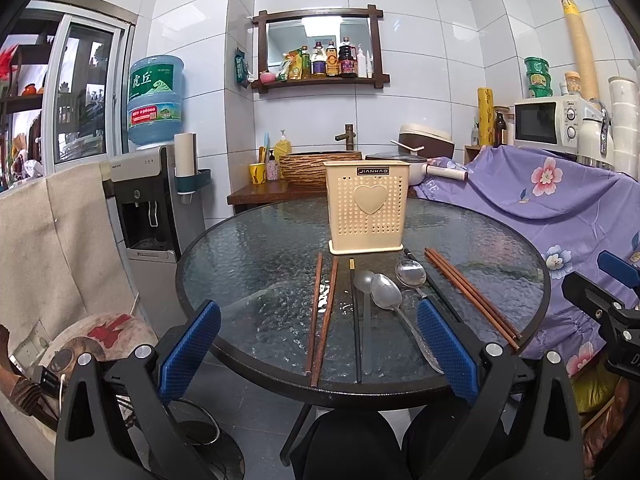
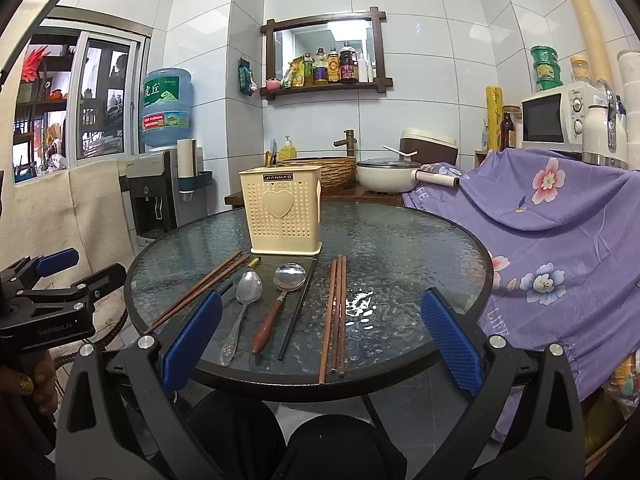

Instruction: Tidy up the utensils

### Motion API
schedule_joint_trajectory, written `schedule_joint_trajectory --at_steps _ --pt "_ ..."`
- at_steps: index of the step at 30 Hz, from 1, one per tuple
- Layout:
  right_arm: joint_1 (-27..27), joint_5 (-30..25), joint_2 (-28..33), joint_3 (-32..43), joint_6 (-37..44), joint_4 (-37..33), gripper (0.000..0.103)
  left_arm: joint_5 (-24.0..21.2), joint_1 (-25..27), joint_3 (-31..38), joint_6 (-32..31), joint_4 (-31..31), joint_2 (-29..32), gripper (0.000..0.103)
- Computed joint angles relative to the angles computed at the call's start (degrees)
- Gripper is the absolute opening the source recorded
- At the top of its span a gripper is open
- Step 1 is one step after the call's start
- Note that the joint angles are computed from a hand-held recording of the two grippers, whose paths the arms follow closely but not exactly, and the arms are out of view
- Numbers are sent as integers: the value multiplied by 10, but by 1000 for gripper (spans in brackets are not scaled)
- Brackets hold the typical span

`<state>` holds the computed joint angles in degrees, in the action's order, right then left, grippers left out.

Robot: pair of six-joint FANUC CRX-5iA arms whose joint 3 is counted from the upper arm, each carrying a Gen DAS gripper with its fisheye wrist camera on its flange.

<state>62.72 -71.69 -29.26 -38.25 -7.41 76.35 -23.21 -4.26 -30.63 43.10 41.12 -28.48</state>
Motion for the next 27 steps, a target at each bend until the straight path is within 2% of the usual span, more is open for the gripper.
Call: schedule_joint_trajectory --at_steps 27 --pt "1 0 0 0 0 -3 98 -4 1 6 6 -8 2 97"
